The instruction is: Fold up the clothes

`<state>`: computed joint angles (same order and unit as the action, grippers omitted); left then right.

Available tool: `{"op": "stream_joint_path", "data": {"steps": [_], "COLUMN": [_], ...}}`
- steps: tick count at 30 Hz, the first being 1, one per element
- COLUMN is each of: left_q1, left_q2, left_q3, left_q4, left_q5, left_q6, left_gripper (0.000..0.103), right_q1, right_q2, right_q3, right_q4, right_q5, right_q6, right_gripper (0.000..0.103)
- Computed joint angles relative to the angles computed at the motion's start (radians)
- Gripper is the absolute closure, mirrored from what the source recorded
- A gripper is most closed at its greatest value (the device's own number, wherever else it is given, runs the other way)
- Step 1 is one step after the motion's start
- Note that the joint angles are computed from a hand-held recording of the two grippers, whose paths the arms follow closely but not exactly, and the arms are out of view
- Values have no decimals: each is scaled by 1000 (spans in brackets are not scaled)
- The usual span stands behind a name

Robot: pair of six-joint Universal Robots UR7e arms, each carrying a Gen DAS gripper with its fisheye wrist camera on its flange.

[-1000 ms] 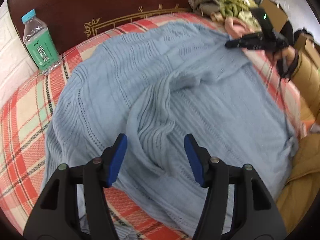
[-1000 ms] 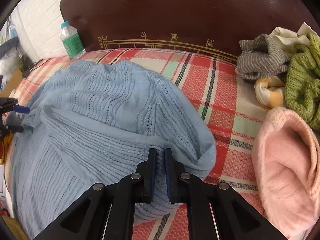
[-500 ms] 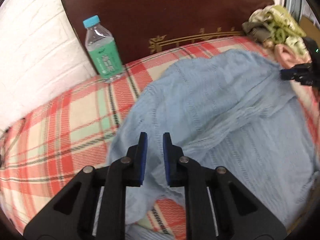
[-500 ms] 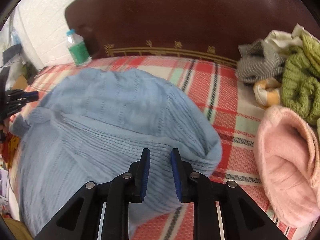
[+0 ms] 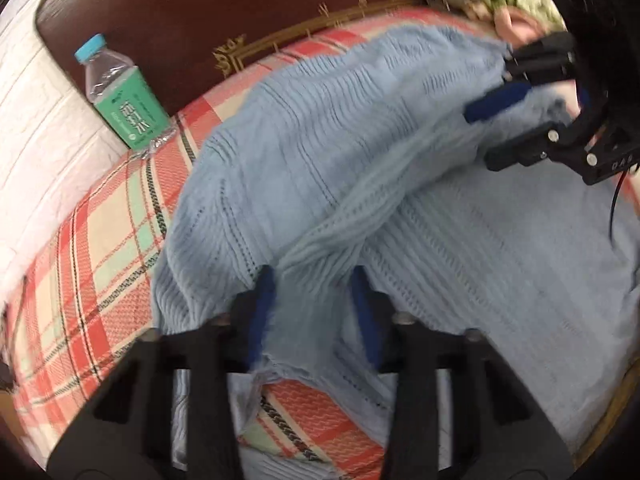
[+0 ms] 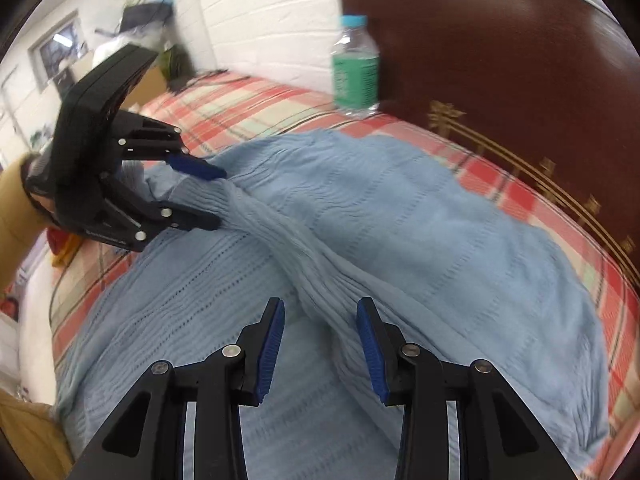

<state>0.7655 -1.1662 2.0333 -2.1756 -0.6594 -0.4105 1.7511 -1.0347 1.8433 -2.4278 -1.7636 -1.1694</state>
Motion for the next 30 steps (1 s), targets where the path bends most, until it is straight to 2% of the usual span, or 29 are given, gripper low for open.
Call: {"op": "stream_joint_path", "data": {"steps": [1,2,4,6,9,10,12,13,15,16,17,19,20,23,27,28,29,30], "left_q1": [-5,-10,-27,-43,-62,-65,-58,-50,-41,-40,-39,-45,-48,-40,-11,-3,4,12], "left_q2": [8,16,14,11,-8,-14,-28,-38,-64,-79,-93,-114,-124,-136,-102,-90,-79,-66], "left_q3": [0,0,4,6,30,44,73,77,88,100,109,126,135,135,104,94,86,75], "left_q4": [21,42,76,123,120,68,-68,-76,-86,-101,-107,-144,-163,-260,-284,-279,-266,-245], "left_q5": [21,42,122,201,307,298,233,193,127,103,97,113,120,65,28,24,27,27], "left_q6": [-5,-12,-58,-113,-151,-114,-20,-20,-24,-21,-33,-60,-72,-34,-3,0,-3,-7], "left_gripper": [78,81,86,87,87,87,86,86,85,74,52,20,19,19,19,19,19,20], "right_q1": [9,19,28,23,14,14,12,5,-4,-9,-16,-20,-18,-1,18,23,25,26], "right_q2": [13,27,45,29,-10,-19,-19,-20,-21,-19,-16,9,23,72,109,114,116,112], "right_q3": [12,22,8,0,-8,-9,-49,-62,-75,-88,-110,-145,-155,-168,-144,-136,-131,-128], "right_q4": [-31,-59,-53,-17,47,65,187,218,209,214,228,209,181,160,115,98,78,72], "right_q5": [-17,-35,-64,-32,3,1,-22,-22,-21,-14,8,32,32,-36,-121,-137,-142,-140], "right_q6": [-17,-32,-1,5,-19,-28,-15,-16,-14,-3,27,63,73,61,-10,-25,-30,-38], "right_gripper": [65,74,97,97,96,92,79,68,66,66,66,66,66,66,69,74,86,92]}}
